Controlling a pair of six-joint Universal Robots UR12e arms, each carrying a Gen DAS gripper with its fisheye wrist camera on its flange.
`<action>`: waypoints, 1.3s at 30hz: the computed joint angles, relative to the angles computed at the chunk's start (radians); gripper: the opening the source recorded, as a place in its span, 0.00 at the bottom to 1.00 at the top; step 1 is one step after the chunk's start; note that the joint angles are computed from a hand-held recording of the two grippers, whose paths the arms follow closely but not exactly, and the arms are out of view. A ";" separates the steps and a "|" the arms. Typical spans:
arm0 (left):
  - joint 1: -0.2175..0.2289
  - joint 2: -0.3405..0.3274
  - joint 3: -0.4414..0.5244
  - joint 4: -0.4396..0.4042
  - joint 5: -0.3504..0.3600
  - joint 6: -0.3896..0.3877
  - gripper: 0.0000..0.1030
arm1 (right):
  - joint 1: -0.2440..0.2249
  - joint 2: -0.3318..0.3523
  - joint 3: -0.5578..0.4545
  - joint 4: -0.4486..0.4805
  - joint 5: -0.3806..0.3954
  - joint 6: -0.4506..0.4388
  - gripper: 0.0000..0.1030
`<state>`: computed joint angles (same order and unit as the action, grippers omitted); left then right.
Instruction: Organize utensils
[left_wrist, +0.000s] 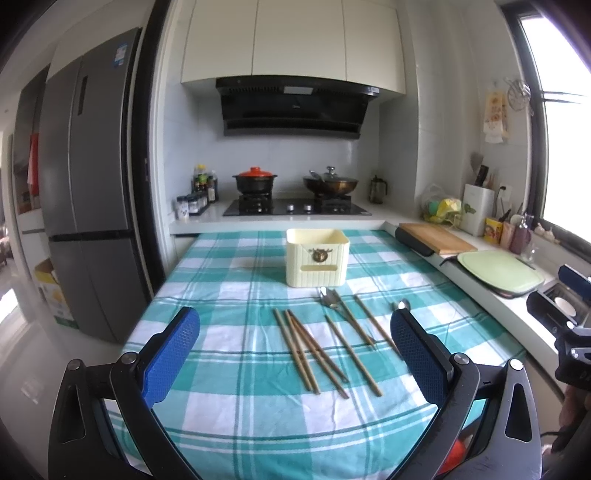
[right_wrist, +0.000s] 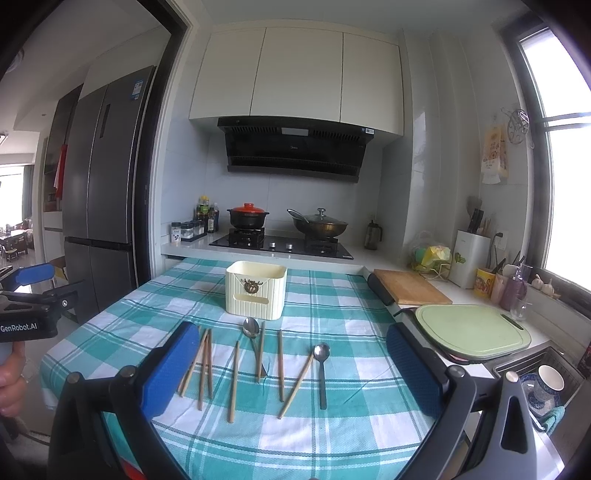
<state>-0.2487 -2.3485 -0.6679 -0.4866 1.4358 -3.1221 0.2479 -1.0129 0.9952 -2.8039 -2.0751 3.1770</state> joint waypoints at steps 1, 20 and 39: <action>0.000 -0.001 0.002 -0.003 0.001 0.001 1.00 | 0.001 0.000 0.000 0.002 -0.002 0.001 1.00; -0.002 0.000 0.000 -0.004 -0.001 0.004 1.00 | 0.000 0.002 0.007 -0.012 0.000 0.006 1.00; -0.004 -0.001 0.005 -0.020 -0.004 0.006 1.00 | -0.001 0.000 0.004 0.009 0.004 0.019 1.00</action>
<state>-0.2527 -2.3494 -0.6629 -0.5068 1.4318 -3.1162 0.2467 -1.0129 0.9996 -2.7948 -2.0710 3.1961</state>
